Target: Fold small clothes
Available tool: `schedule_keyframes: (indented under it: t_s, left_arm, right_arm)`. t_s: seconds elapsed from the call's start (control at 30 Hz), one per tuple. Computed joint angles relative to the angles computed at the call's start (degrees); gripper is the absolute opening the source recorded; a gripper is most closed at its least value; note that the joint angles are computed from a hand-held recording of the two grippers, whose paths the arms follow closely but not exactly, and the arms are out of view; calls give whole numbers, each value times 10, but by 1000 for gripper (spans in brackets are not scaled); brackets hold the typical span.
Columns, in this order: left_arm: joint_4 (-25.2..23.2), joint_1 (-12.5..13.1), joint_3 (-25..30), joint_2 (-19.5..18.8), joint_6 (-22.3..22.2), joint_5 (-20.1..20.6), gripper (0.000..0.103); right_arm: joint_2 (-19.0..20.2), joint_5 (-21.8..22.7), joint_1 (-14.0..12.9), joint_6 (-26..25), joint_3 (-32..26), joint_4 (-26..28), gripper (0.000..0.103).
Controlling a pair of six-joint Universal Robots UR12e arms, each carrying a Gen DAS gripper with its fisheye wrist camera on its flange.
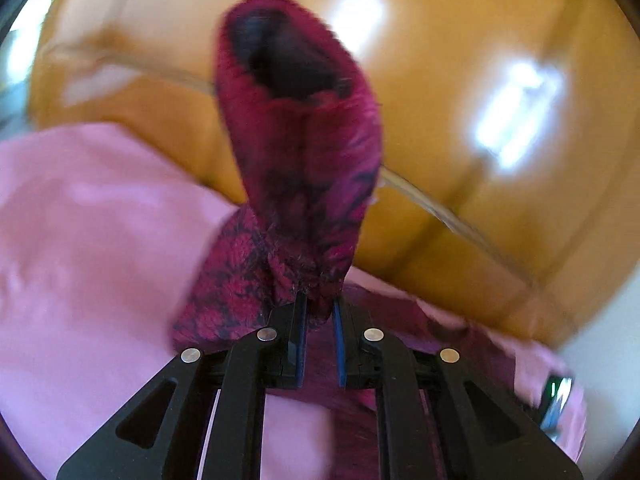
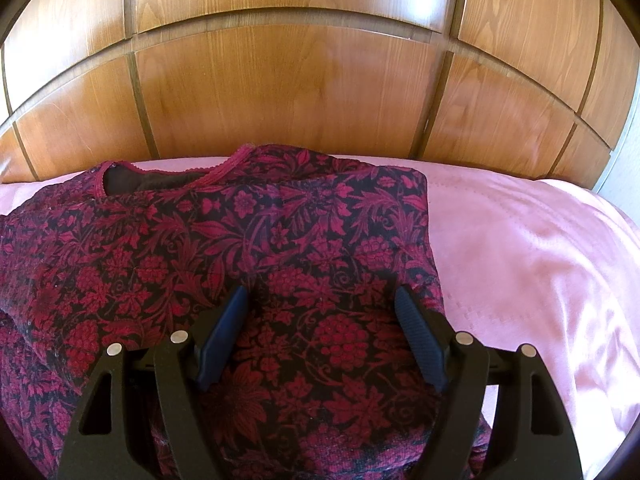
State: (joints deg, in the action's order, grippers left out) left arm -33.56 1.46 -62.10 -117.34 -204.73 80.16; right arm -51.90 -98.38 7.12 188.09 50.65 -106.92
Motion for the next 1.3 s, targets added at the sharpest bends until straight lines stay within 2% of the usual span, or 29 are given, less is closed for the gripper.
schedule_keyframes:
  t_s: [0.2,0.3,0.33,0.4,0.5,0.53,0.67,0.73,0.83,0.9,0.97,1.03,1.07,1.1,1.13,1.2,1.3]
  left_arm:
    - [-99,-45,67,-53,58,-40,10]
    - [-148,-59,89,-68,90,-29,17]
    - [-153,-61,88,-67,94,-29,24]
    - [-145,-63,80,-62,105,-27,32]
    - [-128,-60,62,-48,99,-45,54]
    - [-119,-57,52,-41,93,-51,65]
    - [-95,-53,15,-18,92,-51,66]
    - [-80,-51,-6,-6,82,-38,66]
    - [-83,-47,-30,10,46,21,66]
    - [-83,-43,-43,16,18,41,66]
    - [-94,-38,-49,19,-7,61,66]
    - [-106,-33,-53,22,-24,72,66]
    - [-110,-32,-54,23,-31,75,66]
    - [-117,-30,-52,21,-40,81,66]
    - [-122,-29,-50,19,-44,83,66]
    - [-131,-28,-43,15,-49,84,66]
    - [-144,-28,-22,-1,-57,81,66]
  right_arm:
    - [0,6,-1,3,-1,0,76]
    - [0,9,-3,6,0,-1,76]
    - [0,11,-3,6,1,-2,76]
    - [0,13,-4,7,1,-1,76]
    - [2,20,-6,7,-6,7,76]
    - [4,26,-8,9,-11,13,76]
    - [8,40,-11,18,-31,26,75]
    - [3,67,-14,38,-29,8,73]
    - [-3,141,-16,64,-30,-15,64]
    - [5,217,-17,68,-46,-8,60]
    - [21,275,-12,64,-72,18,58]
    - [48,312,-4,62,-115,70,56]
    - [58,317,-1,56,-130,88,48]
    - [72,314,4,49,-151,108,31]
    - [87,301,10,42,-178,134,28]
    - [98,280,15,36,-202,142,12]
    - [93,265,16,15,-210,114,11]
